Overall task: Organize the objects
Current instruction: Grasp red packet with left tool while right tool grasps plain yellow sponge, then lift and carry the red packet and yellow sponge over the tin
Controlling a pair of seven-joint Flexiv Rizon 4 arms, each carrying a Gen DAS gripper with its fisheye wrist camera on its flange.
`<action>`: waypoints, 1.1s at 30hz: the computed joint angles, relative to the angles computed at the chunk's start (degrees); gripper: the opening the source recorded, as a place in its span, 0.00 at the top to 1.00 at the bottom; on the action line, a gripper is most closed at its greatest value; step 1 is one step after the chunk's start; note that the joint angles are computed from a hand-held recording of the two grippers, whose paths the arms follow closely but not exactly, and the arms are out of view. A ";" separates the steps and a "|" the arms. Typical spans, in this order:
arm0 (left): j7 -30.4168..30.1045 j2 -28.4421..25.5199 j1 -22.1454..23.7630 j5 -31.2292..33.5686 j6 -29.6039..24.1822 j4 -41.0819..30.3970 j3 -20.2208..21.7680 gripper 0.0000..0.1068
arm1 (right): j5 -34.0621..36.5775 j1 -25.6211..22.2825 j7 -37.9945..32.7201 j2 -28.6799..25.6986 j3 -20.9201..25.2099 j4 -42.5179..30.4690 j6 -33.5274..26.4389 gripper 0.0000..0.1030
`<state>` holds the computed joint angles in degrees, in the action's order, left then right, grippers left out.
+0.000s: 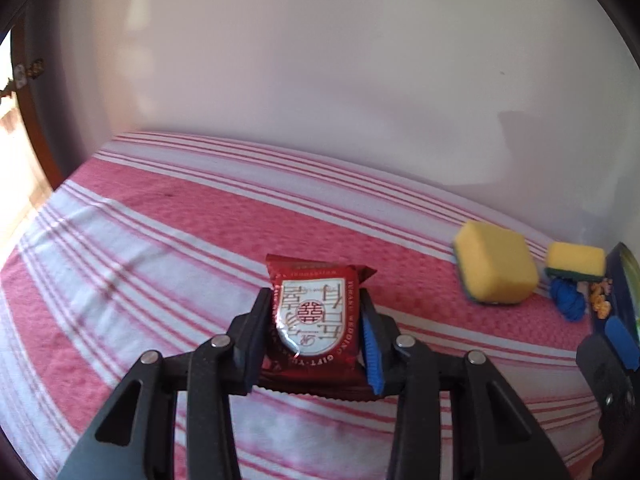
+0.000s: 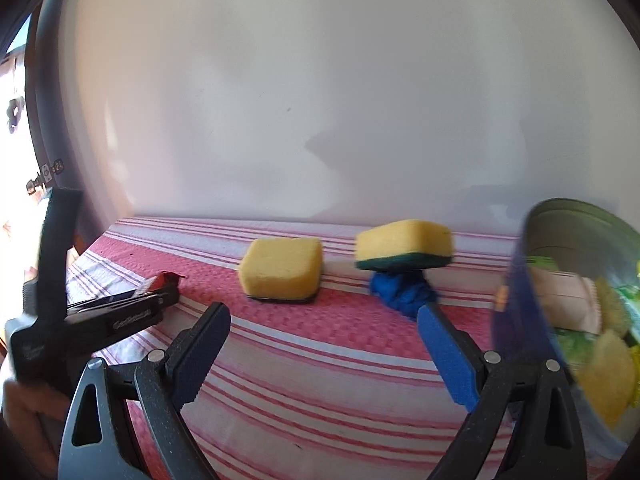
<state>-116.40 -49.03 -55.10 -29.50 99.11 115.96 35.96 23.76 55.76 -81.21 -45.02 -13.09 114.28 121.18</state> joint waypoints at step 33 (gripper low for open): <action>-18.11 0.46 1.24 16.99 -9.29 -1.92 6.23 0.63 | -22.27 5.18 22.58 -5.42 -11.32 -6.77 -16.57 0.31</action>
<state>-134.51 -48.57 -53.86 -12.51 89.81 114.04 42.19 1.49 60.93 -58.62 -50.45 -24.41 107.52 104.61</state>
